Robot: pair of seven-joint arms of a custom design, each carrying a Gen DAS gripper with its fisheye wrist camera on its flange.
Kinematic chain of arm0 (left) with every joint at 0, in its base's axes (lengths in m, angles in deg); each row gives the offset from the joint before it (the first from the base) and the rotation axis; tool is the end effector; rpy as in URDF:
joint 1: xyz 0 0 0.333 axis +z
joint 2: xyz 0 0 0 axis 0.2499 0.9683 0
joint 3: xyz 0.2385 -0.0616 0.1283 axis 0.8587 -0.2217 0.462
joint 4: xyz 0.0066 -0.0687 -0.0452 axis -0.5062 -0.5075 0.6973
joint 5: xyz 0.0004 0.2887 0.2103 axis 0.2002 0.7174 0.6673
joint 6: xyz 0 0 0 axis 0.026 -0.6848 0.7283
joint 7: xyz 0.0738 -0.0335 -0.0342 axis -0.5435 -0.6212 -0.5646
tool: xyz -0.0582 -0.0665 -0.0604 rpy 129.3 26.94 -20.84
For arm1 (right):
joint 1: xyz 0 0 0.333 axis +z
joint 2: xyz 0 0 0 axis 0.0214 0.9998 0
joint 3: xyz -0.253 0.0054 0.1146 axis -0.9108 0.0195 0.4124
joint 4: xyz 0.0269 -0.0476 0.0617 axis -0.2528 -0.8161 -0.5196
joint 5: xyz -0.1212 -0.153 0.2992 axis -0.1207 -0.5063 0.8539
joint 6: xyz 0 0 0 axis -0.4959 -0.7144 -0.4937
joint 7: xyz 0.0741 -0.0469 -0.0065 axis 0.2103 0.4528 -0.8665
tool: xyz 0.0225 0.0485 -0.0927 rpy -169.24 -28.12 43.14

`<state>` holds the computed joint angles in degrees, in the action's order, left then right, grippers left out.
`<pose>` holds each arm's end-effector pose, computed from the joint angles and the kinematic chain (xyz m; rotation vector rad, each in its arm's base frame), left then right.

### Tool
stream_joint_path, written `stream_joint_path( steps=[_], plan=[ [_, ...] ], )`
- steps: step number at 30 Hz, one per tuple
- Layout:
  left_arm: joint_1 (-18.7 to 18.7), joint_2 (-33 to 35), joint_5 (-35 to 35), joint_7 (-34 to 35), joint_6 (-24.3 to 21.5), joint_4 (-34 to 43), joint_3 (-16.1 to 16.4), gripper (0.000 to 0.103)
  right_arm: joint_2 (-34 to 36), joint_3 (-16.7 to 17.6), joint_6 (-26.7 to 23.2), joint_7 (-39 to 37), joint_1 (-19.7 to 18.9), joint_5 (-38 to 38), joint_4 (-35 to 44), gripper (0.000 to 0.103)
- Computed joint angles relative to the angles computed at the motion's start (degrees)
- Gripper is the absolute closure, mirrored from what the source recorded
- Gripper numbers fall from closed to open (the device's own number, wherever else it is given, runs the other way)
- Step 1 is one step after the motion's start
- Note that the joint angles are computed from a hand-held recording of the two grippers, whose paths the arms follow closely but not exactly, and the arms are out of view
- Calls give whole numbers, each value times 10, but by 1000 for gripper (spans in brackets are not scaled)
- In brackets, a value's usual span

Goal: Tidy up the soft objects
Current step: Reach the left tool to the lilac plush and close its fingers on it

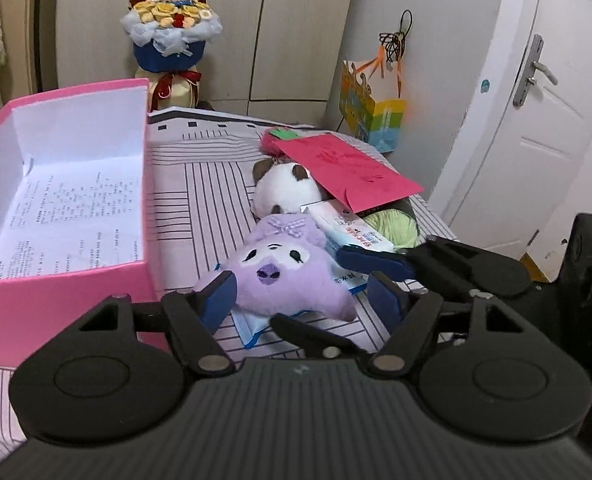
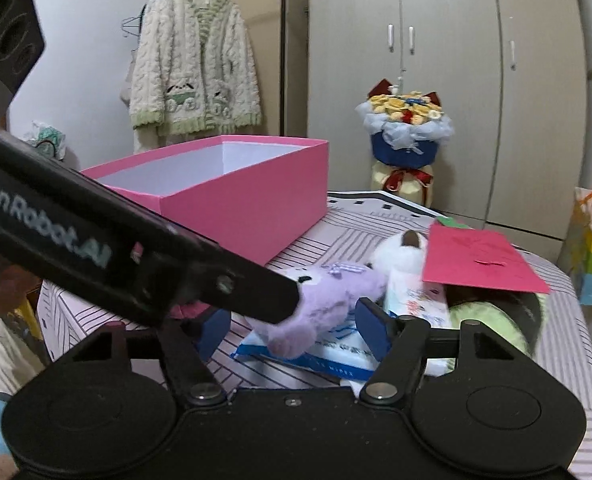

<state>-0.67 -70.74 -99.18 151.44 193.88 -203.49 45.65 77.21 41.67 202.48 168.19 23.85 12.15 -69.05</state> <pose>0.4803 -0.1167 0.4530 -1.5412 2.0077 -1.1636 0.4703 0.2709 0.3920 -1.8240 0.9852 -0.6586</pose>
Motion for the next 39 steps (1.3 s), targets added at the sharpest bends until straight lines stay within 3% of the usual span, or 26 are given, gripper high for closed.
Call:
stream_joint_path(
  steps=[8,10,16,22,28,32,39],
  plan=[
    [17,27,35,-31,-25,28,-7,32,27,-1,-21,4,-13,-22,33,35],
    [21,28,30,-28,-34,31,-8,32,24,10,-25,23,-30,-47,31,40],
    [23,29,7,0,-38,38,-14,32,-7,29,-20,94,-85,-161,-2,41],
    [29,51,43,-35,-22,42,-26,28,-6,18,-6,123,-98,-220,-8,41],
    [31,57,34,-38,-3,28,-34,29,11,12,22,143,-95,-213,-10,42],
    [23,46,-33,16,11,19,-34,41,16,-3,43,94,-53,-128,-23,42],
    [16,29,-27,0,12,-1,-30,47,11,3,38,115,-42,-83,-32,44]
  ],
)
